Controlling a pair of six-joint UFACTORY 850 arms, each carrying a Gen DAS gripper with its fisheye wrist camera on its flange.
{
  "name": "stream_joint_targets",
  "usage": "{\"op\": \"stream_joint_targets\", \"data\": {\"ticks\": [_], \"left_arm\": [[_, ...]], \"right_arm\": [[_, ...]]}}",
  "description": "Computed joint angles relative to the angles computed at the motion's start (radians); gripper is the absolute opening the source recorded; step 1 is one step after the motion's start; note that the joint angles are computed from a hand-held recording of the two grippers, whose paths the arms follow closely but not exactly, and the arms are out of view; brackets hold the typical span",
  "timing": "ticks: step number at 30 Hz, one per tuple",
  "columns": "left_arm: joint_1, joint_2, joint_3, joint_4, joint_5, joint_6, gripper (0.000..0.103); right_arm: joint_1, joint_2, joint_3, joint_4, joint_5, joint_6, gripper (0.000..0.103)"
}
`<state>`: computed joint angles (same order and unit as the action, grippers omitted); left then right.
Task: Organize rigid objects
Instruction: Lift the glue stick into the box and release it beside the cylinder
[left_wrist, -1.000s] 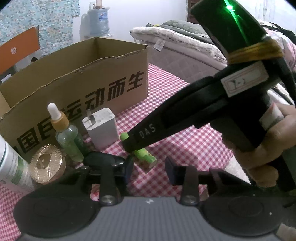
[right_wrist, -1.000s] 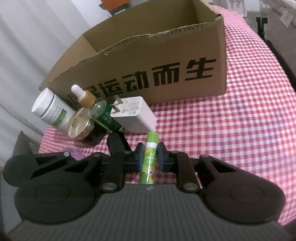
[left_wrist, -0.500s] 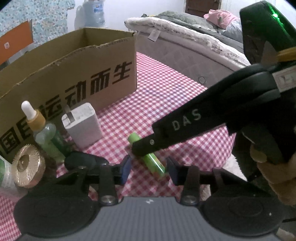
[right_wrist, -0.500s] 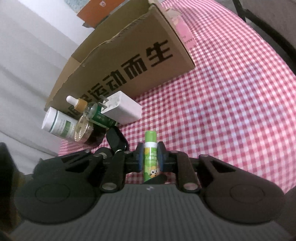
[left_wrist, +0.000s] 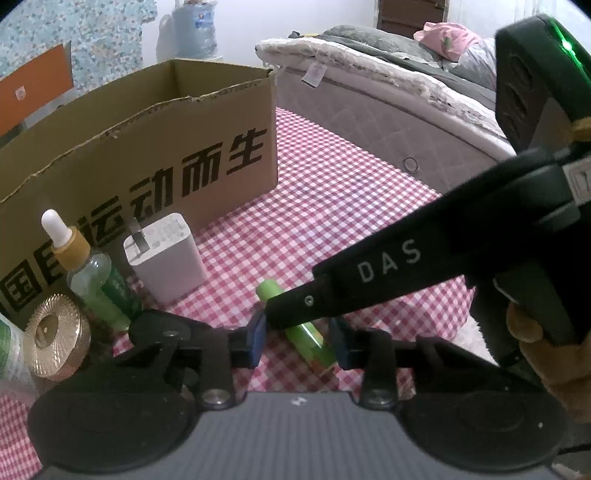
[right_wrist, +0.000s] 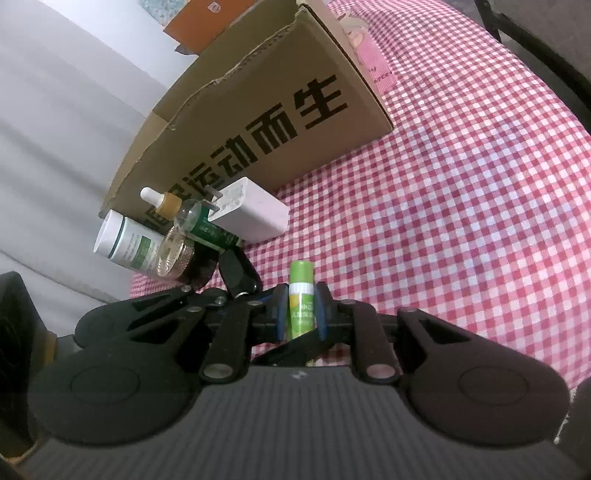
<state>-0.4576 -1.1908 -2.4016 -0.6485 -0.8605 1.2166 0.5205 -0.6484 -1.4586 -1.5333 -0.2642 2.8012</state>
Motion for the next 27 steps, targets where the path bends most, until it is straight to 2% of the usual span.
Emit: {"op": "stream_joint_targets", "data": {"ticks": [6,12,21,27], "left_arm": [[0.008,0.032,0.049,-0.026,0.026,0.031,0.037],[0.018,0.087,0.121,-0.096,0.059,0.105,0.037],[0.05,0.197,0.251,-0.278,0.11,0.268,0.037],[0.074,0.245,0.282,-0.393,0.146,0.35,0.037]], "right_arm": [[0.006,-0.003,-0.009,-0.03,-0.012,0.038,0.014],[0.018,0.011,-0.021,-0.006,-0.048,-0.01,0.014],[0.051,0.032,-0.077,0.067,-0.145,-0.181,0.014],[0.063,0.015,-0.174,0.105,-0.191,-0.345,0.014]]}}
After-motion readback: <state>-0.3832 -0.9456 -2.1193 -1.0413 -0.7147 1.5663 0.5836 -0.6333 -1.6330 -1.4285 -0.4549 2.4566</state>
